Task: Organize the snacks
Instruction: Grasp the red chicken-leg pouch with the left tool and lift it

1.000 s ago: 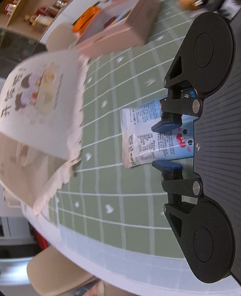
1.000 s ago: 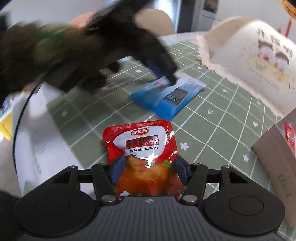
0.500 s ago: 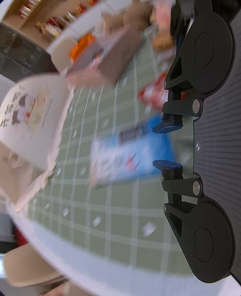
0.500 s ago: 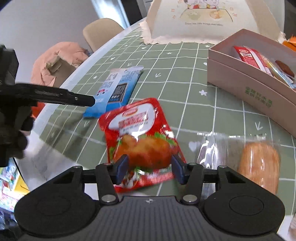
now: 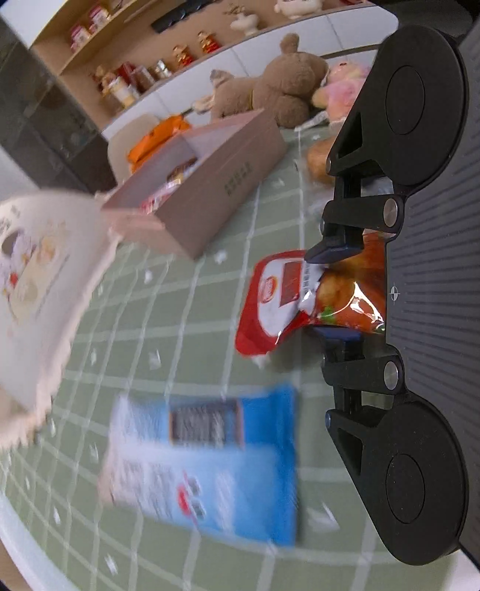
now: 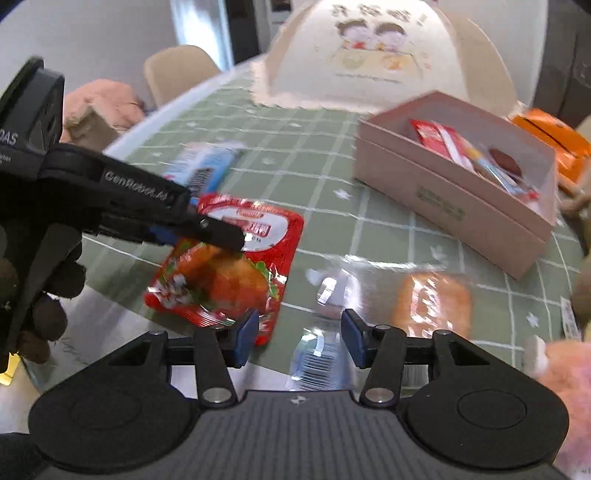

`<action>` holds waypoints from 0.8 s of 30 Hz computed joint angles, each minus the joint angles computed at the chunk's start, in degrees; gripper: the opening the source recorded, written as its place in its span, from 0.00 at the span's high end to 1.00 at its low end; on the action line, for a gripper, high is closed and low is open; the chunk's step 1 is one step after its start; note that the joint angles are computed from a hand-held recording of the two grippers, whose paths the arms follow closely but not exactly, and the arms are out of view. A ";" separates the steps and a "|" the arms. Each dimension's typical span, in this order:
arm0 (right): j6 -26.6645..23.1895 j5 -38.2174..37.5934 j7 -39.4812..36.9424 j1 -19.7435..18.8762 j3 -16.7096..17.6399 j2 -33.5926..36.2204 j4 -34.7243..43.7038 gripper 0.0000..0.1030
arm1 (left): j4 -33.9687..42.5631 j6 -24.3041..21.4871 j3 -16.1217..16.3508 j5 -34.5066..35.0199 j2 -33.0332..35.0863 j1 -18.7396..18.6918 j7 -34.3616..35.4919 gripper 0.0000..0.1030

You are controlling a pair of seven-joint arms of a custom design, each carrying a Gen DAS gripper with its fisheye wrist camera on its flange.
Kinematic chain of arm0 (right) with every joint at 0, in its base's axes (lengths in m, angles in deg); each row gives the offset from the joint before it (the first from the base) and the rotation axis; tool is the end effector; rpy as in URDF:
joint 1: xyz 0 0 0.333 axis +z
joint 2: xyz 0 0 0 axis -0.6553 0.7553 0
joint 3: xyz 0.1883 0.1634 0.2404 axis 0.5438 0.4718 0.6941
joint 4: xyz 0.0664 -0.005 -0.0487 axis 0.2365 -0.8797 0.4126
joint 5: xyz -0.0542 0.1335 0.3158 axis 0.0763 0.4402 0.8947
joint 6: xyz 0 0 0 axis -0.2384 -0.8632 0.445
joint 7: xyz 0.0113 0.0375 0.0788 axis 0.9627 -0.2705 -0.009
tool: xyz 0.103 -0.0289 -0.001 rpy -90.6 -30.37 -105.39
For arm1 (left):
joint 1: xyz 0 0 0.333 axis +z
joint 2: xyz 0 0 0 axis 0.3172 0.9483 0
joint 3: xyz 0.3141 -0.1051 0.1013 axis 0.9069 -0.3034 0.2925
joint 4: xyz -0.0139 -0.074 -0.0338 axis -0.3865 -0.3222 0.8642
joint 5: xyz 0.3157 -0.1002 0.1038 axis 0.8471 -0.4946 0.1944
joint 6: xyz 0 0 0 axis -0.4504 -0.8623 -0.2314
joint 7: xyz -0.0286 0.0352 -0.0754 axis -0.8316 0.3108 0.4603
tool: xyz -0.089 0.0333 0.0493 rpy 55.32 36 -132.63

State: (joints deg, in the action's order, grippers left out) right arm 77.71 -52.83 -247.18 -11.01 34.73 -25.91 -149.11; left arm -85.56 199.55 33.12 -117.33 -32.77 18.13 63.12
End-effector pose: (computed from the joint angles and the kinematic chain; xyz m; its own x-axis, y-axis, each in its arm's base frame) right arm 0.4645 0.3292 0.3354 -0.0340 -0.9931 -0.1123 -0.7658 0.0981 -0.6355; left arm 0.6306 -0.2722 0.3134 -0.4202 -0.7272 0.5428 -0.8775 0.1733 -0.4471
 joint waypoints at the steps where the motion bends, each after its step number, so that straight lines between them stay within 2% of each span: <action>1: -0.61 -0.01 0.37 0.25 -0.02 -0.29 -0.36 0.57 | 0.77 -0.33 0.42 0.75 0.32 -0.94 -0.65 0.63; 2: -1.14 -0.54 0.97 0.51 -0.03 -0.76 -0.79 0.57 | 1.41 -0.93 1.20 1.95 0.12 -2.03 -1.68 0.63; 5: -2.10 -2.05 3.37 0.39 0.44 -1.65 -2.04 0.57 | 0.42 -1.28 -1.59 2.36 -1.00 -0.62 3.61 0.63; 9: -0.90 -4.46 7.63 -0.74 0.82 -1.17 -2.48 0.55 | 2.56 -3.50 1.54 5.50 -0.45 -4.40 2.02 0.62; 12: -0.04 -7.56 11.00 -1.55 1.27 -1.09 -2.48 0.54 | 4.69 -1.93 4.15 9.14 1.12 -8.26 -0.90 0.62; 16: 0.06 -10.48 14.57 -2.72 2.28 -1.42 -2.95 0.50 | 6.06 -2.55 3.60 12.81 2.13 -8.87 -1.37 0.64; 20: -0.27 -11.51 15.79 -3.76 3.44 -1.89 -3.66 0.50 | 4.56 -4.94 1.10 11.83 0.87 -5.95 -0.16 0.74; 24: 0.56 -14.04 19.04 -4.62 4.11 -2.62 -4.60 0.50 | 0.37 -5.78 -6.26 2.53 -1.06 1.65 9.08 0.74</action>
State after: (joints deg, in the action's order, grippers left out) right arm 78.27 -66.87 -228.14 -15.63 38.84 -28.53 -153.71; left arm -85.19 193.78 26.86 -114.80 -33.83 19.78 72.20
